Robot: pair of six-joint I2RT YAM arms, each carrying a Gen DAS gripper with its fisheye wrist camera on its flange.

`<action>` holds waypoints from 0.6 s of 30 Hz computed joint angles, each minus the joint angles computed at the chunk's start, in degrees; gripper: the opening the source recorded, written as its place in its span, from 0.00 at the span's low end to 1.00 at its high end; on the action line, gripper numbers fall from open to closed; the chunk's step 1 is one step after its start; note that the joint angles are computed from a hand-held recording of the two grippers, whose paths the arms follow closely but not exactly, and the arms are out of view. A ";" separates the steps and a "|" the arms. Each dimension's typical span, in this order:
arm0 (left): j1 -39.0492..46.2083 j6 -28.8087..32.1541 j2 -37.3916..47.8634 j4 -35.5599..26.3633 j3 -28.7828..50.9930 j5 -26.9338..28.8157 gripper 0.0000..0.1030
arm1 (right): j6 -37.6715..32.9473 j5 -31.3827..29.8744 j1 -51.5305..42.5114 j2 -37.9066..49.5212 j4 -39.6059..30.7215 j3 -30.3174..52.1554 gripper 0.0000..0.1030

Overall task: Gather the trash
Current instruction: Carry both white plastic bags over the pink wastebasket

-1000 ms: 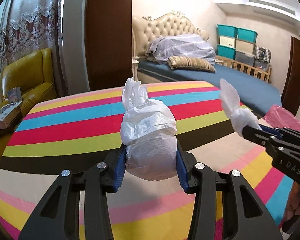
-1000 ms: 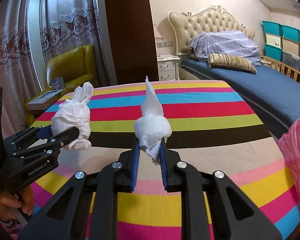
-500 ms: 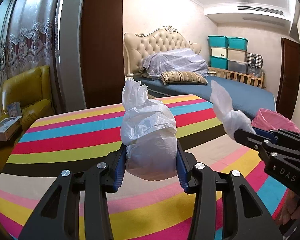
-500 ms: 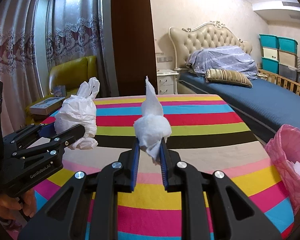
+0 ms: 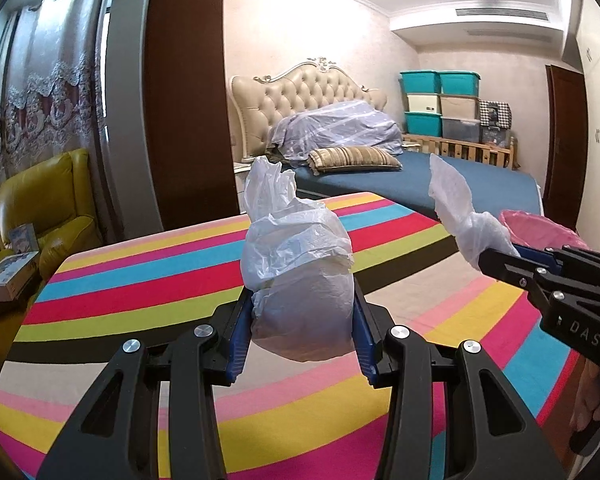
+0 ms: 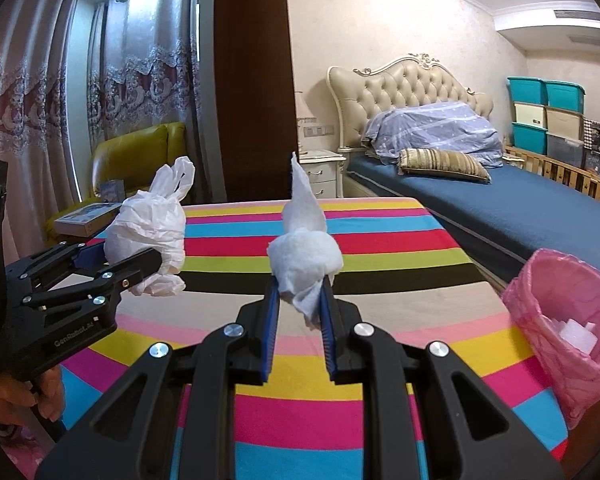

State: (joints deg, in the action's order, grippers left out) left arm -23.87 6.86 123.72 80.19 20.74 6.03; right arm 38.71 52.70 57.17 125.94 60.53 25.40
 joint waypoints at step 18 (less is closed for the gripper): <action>-10.58 2.97 -2.70 -6.85 2.62 -1.16 0.41 | 18.27 10.76 5.77 -7.79 -12.77 -9.77 0.19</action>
